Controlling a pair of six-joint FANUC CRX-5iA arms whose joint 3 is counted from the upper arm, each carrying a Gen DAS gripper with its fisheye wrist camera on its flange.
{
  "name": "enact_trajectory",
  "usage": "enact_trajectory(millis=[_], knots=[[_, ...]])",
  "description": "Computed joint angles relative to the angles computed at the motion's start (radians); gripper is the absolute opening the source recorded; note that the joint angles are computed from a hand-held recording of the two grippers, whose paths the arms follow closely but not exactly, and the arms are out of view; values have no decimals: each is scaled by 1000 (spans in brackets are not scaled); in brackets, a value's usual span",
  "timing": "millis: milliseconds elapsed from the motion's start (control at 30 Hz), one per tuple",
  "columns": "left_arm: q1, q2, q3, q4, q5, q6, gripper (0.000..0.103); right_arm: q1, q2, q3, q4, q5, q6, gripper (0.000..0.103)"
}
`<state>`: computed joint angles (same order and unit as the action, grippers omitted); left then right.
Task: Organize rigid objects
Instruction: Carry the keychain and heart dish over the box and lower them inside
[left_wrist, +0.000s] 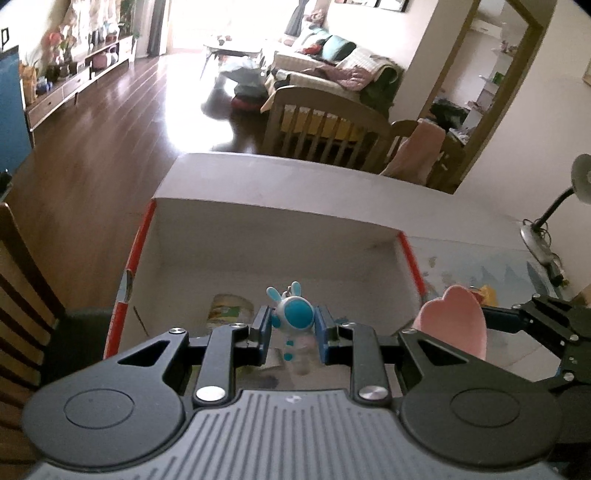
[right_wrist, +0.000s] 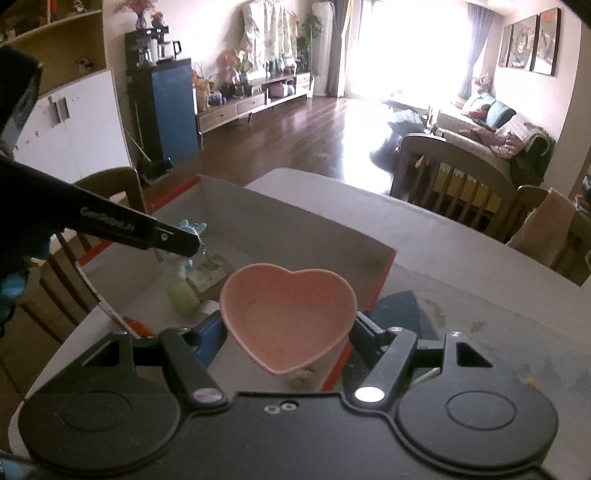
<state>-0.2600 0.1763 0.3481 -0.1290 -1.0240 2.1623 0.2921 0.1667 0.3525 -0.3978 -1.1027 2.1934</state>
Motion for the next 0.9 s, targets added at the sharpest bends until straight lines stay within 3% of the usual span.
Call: enact_trajectory(millis=[533,900], knots=[[77,102,2,132,42,-160,24,111,98,15,125,-31,-47,71],[81,204,81,177,-43,-228,24,147,96,-17,199,-36,-95,72]])
